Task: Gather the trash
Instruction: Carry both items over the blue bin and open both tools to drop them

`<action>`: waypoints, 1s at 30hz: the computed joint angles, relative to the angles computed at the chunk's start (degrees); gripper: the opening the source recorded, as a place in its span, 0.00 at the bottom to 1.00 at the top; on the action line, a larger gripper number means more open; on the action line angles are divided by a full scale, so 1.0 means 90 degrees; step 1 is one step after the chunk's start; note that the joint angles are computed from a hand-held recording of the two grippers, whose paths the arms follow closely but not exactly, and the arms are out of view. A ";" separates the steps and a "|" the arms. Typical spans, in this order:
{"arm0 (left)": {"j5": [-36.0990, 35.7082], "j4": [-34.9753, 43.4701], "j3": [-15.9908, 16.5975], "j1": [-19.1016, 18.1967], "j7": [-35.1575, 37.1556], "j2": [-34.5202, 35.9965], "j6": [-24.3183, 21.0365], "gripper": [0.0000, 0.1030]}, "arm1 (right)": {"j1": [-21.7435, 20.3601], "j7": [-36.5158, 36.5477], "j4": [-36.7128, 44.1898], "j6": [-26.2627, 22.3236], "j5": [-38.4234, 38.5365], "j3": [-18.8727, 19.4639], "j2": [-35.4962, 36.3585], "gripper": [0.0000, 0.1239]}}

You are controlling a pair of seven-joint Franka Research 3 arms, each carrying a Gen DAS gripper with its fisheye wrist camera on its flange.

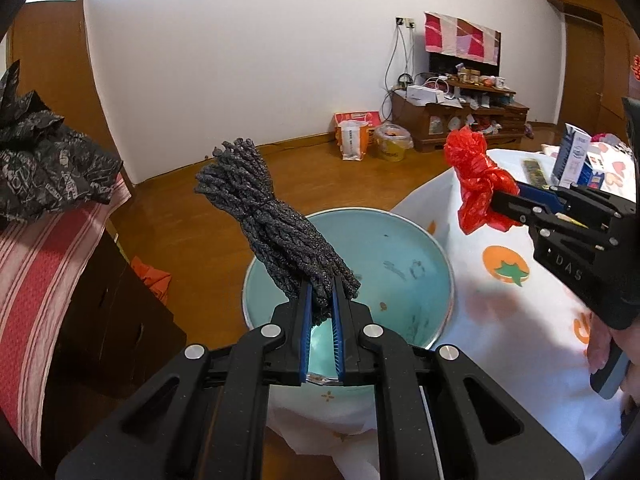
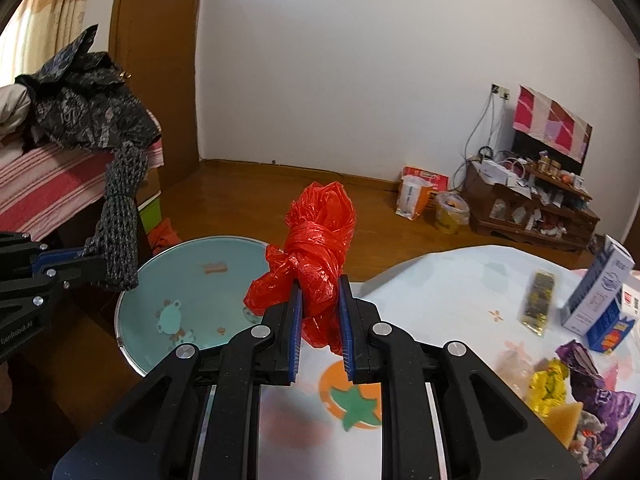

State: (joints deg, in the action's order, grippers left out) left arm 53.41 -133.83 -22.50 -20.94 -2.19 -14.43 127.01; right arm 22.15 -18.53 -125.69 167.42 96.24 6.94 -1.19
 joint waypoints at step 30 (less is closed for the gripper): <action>0.0143 -0.0224 0.0161 0.0137 -0.0243 0.0288 0.0748 0.31 | 0.0247 0.0661 -0.0028 0.0211 -0.1037 0.0199 0.0291 0.39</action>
